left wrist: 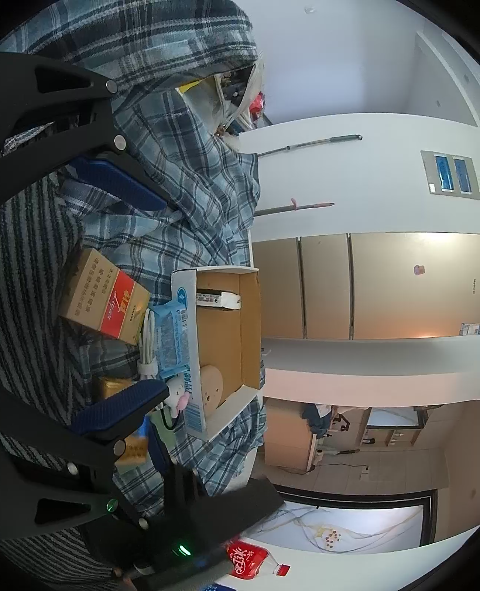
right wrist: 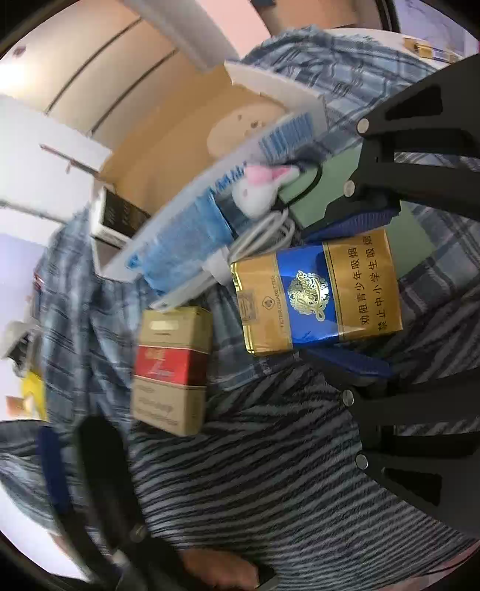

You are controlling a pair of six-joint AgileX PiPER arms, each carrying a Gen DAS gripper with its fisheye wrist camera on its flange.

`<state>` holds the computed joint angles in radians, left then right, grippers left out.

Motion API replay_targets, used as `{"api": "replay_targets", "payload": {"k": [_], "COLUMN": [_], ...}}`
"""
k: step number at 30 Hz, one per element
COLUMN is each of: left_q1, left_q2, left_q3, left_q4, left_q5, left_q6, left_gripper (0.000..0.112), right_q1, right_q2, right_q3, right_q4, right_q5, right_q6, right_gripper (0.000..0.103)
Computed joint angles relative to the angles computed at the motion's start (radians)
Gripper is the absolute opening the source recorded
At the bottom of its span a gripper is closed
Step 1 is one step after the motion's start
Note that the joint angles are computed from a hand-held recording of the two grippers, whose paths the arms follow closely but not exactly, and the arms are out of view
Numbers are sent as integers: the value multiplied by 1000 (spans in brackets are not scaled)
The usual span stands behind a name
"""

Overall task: Organize soft objects
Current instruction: 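Lower the right tool and grasp the blue-gold cigarette pack, then lift the blue-gold pack with the right tool while the left tool grasps the red Liqun pack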

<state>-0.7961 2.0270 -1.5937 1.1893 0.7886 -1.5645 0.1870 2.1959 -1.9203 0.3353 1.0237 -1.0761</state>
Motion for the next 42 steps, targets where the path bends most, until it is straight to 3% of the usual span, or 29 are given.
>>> {"api": "replay_targets", "payload": {"k": [3,8,12,15,21,25,28,30,35,38,40,42], "left_q1": [-10,-18,-17,-12,-17,-12,-6,-2,-14,-15,-22,-21], "left_q2": [-6,-4,-6,-5,-4,-5,-6,-7,-3,1,21,30], "left_q3": [12,9,9,8,7,7,7,7,2,-4,-26,-25], "left_q4": [31,50,46,34,43,35,21,16,59,88,125,167], "left_q5": [11,23,29,27,32,21,13,8,27,38,86,102], "left_q6": [-24,-26,-32,-26,-24,-20,-16,-14,-2,42,80,104], "left_gripper": [95,95,95,95,95,95,95,95,95,95,95,95], "right_q1": [-24,-73,-79,-79,-68,-50,-45,-51,-79,-101,-98,-60], "right_q2": [-43,-147,-160,-105,-34,31,49,42,-89,-151,-202,-245], "right_q3": [18,134,172,121,86,-31,-71,-76,96,196,303,414], "right_q4": [15,67,-5,-20,-64,-94,-116,-99,28,197,332,394], "right_q5": [-3,-85,-155,-94,-89,-15,3,3,-192,-311,-453,-648], "right_q6": [113,366,627,668,690,665,657,640,527,415,292,178], "right_gripper": [54,55,55,55,61,63,51,51,51,51,52,52]}}
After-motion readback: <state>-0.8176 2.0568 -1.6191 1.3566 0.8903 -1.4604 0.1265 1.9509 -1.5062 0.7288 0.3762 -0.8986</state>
